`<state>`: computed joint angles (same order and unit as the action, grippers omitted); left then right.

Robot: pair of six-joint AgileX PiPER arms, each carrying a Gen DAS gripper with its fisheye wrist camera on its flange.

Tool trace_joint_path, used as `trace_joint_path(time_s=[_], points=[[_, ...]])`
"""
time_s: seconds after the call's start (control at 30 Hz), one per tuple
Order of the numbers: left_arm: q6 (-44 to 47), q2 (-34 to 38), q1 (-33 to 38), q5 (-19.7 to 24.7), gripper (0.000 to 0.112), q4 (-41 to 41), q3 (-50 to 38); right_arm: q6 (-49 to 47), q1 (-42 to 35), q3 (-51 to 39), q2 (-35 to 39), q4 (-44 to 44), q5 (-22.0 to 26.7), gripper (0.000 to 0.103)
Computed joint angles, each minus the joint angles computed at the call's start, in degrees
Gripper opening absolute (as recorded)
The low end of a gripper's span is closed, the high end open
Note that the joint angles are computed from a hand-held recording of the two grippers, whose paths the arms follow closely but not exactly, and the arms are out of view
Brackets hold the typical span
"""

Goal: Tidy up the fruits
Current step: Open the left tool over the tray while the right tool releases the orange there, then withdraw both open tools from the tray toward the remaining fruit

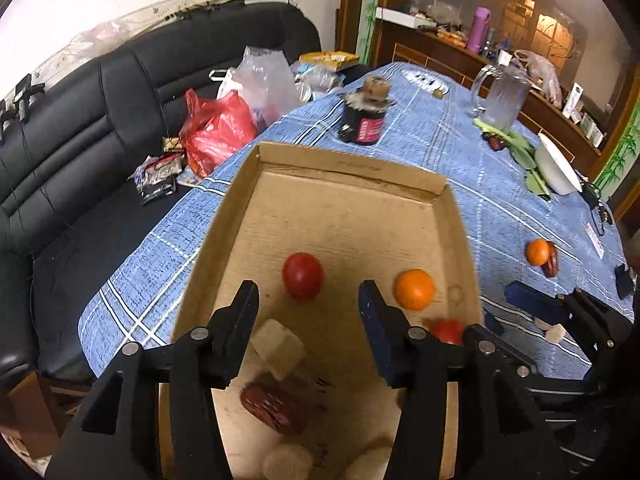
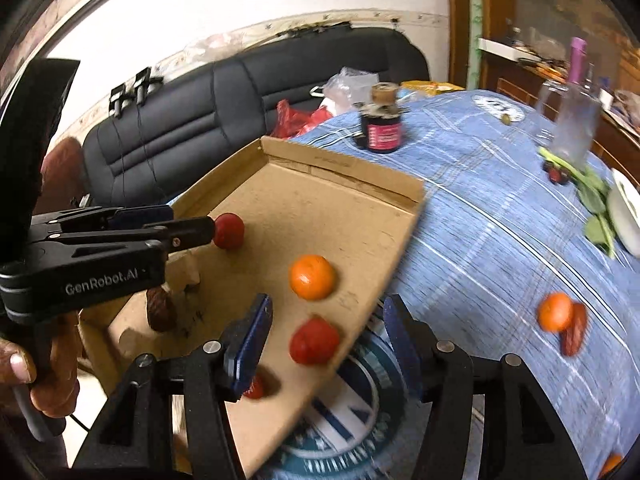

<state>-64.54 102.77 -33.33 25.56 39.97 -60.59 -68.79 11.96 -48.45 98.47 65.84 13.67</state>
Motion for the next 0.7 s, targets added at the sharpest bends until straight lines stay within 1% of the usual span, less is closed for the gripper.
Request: trace_joint_path(time_s=[0.2,0.37,0.7], points=[[-2.7,-0.8,-3.8,0.6,0.05,1.8,0.5,-4.6,-4.4,6.2,-6.0,4.0,0.6,0.059],[-4.6,-0.8,-6.8,1.7,0.05,2.8,0.1,-8.5,-8.9,10.0,-9.8,6.9,2.0,0.059],[-5.2,-0.1,-12.0,4.0,0.05,2.9,-1.9,-15.3,-19.3,15.0,-14.0,9.7,5.9,0.06]])
